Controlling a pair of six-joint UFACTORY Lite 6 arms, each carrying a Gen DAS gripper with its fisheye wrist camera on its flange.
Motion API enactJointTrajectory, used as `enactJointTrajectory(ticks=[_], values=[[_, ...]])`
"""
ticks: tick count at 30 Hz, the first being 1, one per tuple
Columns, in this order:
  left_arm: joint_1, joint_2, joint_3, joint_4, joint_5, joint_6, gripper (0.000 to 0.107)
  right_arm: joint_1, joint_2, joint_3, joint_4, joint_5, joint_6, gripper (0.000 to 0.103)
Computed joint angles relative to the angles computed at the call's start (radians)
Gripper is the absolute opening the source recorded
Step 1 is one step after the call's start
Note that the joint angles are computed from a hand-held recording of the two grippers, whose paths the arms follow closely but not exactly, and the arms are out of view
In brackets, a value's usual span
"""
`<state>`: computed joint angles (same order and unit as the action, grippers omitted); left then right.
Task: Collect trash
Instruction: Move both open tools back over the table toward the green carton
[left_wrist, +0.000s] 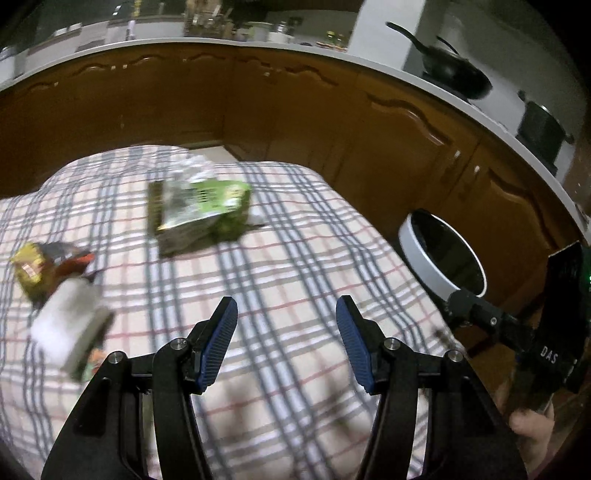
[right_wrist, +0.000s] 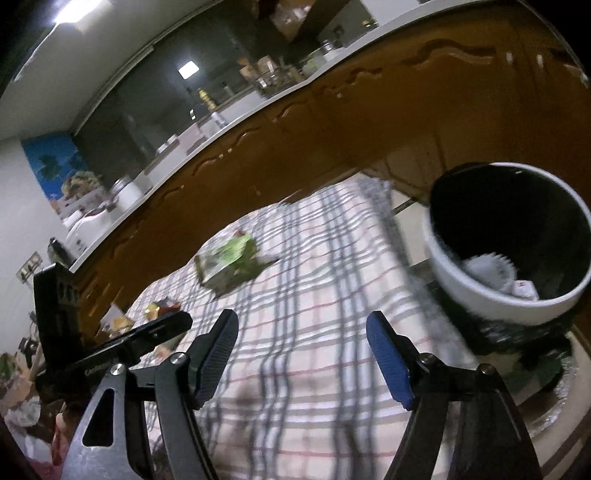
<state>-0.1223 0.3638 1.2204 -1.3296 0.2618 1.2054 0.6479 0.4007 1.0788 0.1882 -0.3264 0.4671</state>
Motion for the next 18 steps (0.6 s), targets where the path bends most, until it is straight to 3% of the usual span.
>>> enactJointTrajectory(ticks=[7, 18], values=[[0.151, -0.134, -0.173, -0.121, 0.039, 0.188, 0.056, 0.098, 0.087, 0.116, 0.045, 0.034, -0.042, 0.073], [0.363, -0.255, -0.390, -0.109, 0.110, 0.311, 0.056, 0.175, 0.156, 0.198, 0.097, 0.053, -0.077, 0.073]])
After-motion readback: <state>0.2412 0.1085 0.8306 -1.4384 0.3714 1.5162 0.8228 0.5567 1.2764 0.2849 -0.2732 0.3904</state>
